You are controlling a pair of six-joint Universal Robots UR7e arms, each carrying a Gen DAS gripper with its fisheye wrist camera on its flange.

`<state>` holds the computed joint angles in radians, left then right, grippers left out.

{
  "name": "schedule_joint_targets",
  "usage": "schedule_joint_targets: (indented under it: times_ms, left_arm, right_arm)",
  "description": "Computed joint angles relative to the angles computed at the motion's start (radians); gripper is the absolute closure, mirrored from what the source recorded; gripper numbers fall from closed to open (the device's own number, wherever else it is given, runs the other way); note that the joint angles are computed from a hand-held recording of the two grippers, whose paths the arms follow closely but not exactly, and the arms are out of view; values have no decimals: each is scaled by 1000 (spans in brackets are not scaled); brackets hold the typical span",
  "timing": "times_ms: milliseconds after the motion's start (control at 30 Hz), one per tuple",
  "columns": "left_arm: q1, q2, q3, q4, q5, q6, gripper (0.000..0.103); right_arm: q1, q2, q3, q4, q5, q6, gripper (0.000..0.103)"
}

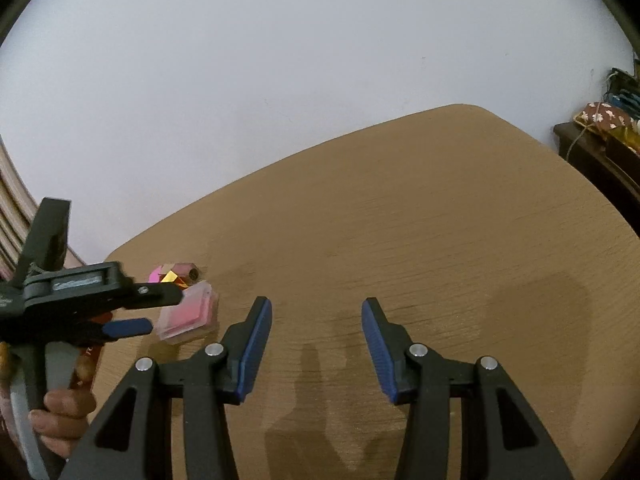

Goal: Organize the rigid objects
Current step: 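Grasp the clear pink-lid box with the left gripper, then lower the clear box into the tin and open the left gripper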

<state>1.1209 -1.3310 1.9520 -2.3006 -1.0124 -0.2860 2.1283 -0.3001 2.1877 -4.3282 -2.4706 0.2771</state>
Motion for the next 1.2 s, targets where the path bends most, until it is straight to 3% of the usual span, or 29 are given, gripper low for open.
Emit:
schedule_joint_targets:
  times_ms: [267, 433, 633, 733, 933, 1033, 1200]
  left_arm:
    - [-4, 54, -15, 26, 62, -54, 17]
    - [-30, 78, -3, 35, 140, -17, 32]
    - [-38, 39, 27, 45, 125, 9, 34]
    - [-49, -29, 61, 73, 84, 4, 33]
    - [-79, -274, 119, 209, 52, -17, 33]
    - [-71, -398, 86, 310, 87, -13, 33]
    - [3, -493, -54, 516, 190, 39, 33]
  right_arm:
    - [-10, 1, 1, -13, 27, -26, 55]
    - [-13, 3, 2, -20, 31, -27, 55]
    - [-21, -2, 5, -10, 21, -11, 55]
    - [-35, -11, 17, -1, 39, 8, 55]
    - [-28, -13, 5, 39, 7, 26, 55]
    - [-27, -18, -1, 79, 0, 32, 55]
    - [-36, -32, 0, 145, 3, 68, 55]
